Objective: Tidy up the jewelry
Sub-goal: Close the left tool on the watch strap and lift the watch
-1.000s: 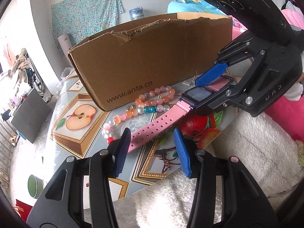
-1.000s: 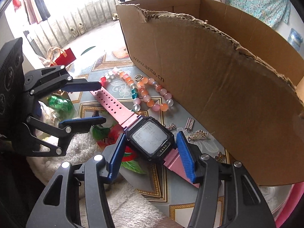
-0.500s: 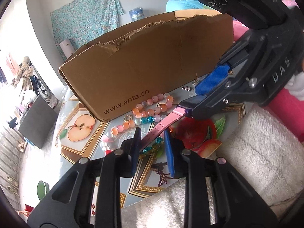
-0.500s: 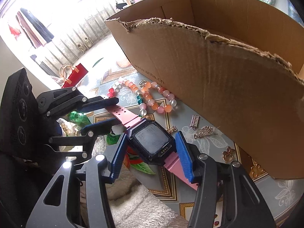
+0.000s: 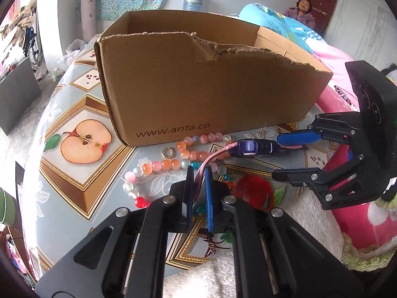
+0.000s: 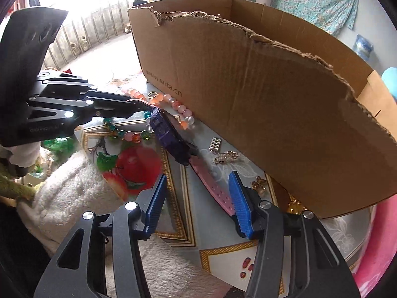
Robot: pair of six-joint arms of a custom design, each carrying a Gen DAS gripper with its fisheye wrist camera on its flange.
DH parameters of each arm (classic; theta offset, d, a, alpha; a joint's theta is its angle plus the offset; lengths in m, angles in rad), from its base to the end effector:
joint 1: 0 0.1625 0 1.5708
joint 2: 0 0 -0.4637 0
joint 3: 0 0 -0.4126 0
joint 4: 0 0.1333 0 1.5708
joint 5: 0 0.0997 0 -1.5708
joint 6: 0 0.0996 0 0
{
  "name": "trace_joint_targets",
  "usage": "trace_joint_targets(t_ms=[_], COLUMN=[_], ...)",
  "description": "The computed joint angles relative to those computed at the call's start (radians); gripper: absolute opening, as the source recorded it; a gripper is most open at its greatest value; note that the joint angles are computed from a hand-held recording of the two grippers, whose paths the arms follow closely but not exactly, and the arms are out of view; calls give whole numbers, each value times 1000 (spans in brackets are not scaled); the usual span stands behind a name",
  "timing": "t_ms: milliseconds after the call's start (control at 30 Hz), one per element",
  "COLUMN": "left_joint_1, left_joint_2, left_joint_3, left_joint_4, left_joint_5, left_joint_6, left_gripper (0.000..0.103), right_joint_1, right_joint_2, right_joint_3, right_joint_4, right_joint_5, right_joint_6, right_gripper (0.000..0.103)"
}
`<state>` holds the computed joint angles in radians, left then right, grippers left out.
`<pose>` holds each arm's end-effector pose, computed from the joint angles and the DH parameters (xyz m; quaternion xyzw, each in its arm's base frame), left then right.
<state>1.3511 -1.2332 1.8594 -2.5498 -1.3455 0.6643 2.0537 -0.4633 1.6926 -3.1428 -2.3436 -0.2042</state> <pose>0.0178 -0.6341 0.3016 0.4006 0.8927 -0.1457 0.1464 0.3680 -0.5645 -0.0527 0.2469 -0.8810 0.2080 0.3458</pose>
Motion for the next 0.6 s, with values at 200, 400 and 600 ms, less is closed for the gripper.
trace_joint_targets(t_ms=[200, 400, 600], left_joint_1=[-7, -41, -79], left_joint_2=[9, -23, -74], left_joint_3=[-6, 16, 16], left_joint_4=[-25, -62, -58], left_joint_5=[-8, -31, -61], left_joint_6=[-12, 17, 27], left_gripper=[4, 2, 2], right_joint_1=[15, 23, 33], right_joint_2=[21, -11, -65], right_joint_3=[-6, 6, 42], right_joint_4=[-99, -159, -177], right_joint_5=[-62, -31, 42], right_joint_6=[12, 41, 114], right_gripper=[9, 6, 6])
